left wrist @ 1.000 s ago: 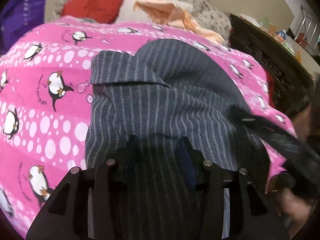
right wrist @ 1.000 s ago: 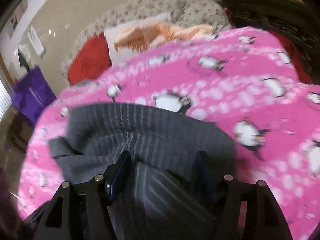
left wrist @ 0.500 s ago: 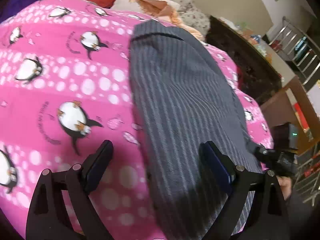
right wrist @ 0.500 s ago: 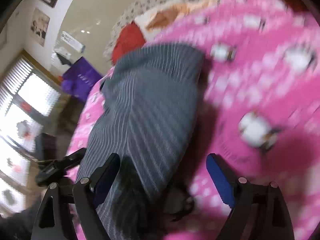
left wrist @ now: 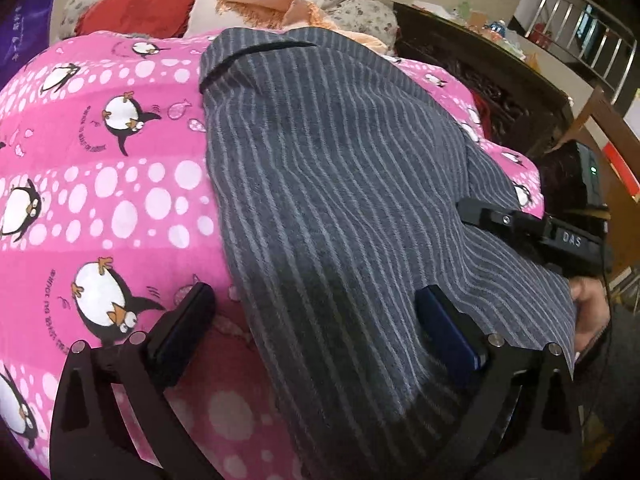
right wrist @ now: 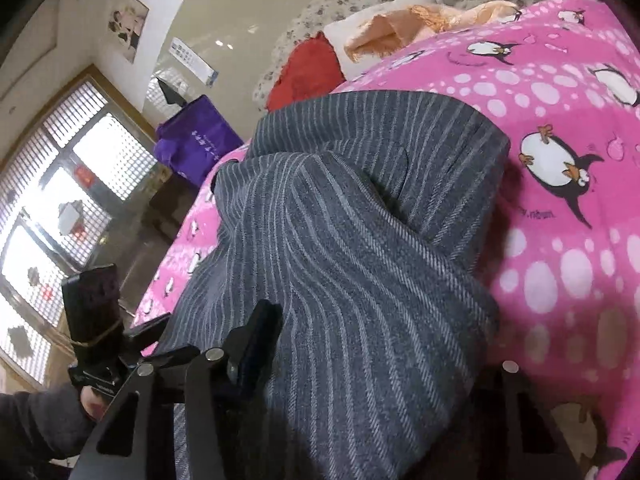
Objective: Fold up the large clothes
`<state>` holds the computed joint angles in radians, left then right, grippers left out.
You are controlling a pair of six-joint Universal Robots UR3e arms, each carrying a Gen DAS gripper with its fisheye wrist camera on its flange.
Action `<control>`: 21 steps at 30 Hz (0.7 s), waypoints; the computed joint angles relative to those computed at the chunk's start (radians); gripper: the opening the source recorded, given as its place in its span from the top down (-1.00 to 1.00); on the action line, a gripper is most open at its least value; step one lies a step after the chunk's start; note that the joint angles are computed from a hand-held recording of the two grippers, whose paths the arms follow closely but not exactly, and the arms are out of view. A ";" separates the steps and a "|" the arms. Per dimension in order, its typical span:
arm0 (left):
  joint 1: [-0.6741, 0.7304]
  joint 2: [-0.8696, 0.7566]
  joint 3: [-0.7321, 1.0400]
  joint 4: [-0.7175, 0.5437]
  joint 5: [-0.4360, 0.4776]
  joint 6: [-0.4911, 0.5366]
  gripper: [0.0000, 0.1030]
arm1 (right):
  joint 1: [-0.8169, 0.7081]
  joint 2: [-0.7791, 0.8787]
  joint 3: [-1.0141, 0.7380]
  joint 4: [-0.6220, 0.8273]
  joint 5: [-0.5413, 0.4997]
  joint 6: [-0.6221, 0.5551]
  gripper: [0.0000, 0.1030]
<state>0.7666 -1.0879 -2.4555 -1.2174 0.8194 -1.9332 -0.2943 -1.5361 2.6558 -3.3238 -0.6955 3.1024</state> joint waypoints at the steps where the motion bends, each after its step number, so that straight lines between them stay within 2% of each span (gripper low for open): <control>1: 0.013 0.027 -0.018 -0.011 -0.011 0.021 -0.93 | -0.004 0.017 0.002 -0.015 0.015 -0.007 -0.05; 3: 0.016 0.070 -0.043 -0.026 -0.028 0.052 -0.50 | 0.041 0.044 -0.034 -0.047 -0.033 0.014 -0.04; 4: 0.015 0.135 -0.076 -0.013 -0.034 0.057 -0.49 | 0.097 0.054 -0.077 -0.046 -0.111 0.038 -0.03; 7: 0.026 0.294 -0.145 -0.001 -0.040 0.056 -0.19 | 0.308 0.090 -0.218 -0.048 -0.440 0.140 -0.03; 8: 0.031 0.323 -0.156 0.005 -0.042 0.045 0.05 | 0.350 0.108 -0.250 -0.045 -0.503 0.164 0.03; 9: 0.034 0.336 -0.160 0.009 -0.046 0.038 0.23 | 0.377 0.129 -0.281 -0.039 -0.540 0.182 0.23; 11: 0.061 0.383 -0.153 -0.038 -0.060 0.052 0.36 | 0.384 0.135 -0.275 -0.057 -0.524 0.215 0.47; 12: 0.095 0.429 -0.137 -0.124 -0.074 0.089 0.41 | 0.392 0.122 -0.273 -0.048 -0.519 0.225 0.54; 13: 0.153 0.496 -0.099 -0.290 -0.095 0.177 0.43 | 0.395 0.097 -0.267 -0.029 -0.511 0.225 0.56; 16: 0.319 0.543 0.038 -0.679 -0.116 0.442 0.46 | 0.390 0.077 -0.267 -0.021 -0.450 0.275 0.60; 19: 0.408 0.437 0.136 -0.759 -0.107 0.564 0.46 | 0.447 0.154 -0.312 -0.091 -0.422 0.383 0.60; 21: 0.427 0.348 0.157 -0.684 -0.098 0.574 0.46 | 0.516 0.245 -0.401 -0.128 -0.451 0.465 0.60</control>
<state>1.1935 -0.7400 -2.2982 -1.9014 0.7218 -1.3590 0.2217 -1.2906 2.2553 -3.4521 -1.1469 3.5679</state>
